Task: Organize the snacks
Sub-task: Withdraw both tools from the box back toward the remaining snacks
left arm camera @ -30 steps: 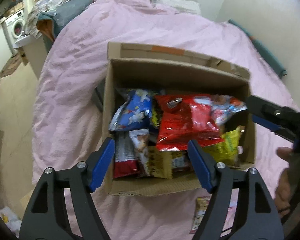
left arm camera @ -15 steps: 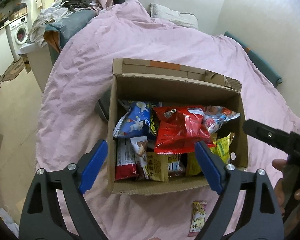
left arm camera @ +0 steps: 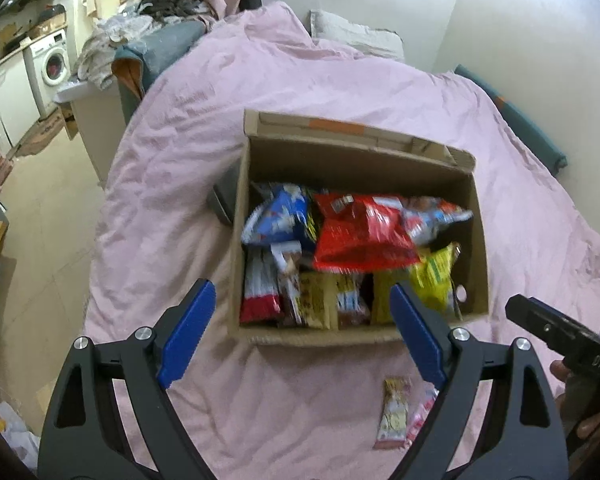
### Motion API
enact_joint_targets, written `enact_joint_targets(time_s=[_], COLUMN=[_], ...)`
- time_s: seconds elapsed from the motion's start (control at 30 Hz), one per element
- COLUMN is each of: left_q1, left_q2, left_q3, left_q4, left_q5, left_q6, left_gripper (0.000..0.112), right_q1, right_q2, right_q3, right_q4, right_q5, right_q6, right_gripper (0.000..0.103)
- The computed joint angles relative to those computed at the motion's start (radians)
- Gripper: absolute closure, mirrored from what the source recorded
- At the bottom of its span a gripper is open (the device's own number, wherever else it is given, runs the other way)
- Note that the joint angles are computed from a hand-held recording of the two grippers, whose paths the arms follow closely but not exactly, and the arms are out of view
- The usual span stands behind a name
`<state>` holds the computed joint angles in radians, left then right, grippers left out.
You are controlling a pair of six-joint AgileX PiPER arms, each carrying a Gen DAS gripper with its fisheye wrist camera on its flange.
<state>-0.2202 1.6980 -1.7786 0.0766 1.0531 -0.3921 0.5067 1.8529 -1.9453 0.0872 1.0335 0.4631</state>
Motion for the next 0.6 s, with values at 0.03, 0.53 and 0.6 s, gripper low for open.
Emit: enact_joint_targets(time_s=[0.03,0.53,0.6], left_q1=[-0.005,-0.142,-0.146], left_q2=[-0.012,-0.092,-0.092], left_q3=[0.019,0.237,0.244], left_q4=[-0.004,0.063,0.063], left_q5=[-0.001,0.004,0.008], left_q6=[-0.003,-0.12,-0.126], left_gripper=[0.026,0.026,0.026], right_q1=[0.0,-0.087,-0.114], right_q2=[-0.021,-0.197,-0.198], right_q3=[0.036,0.447,0.492], right_q4=[0.0,0.174,0.236], right_q5=[-0.009,-0.079,-0.081], right_q6=[0.005,-0.001,-0.017], right_gripper=[0.003,0.003,0.003])
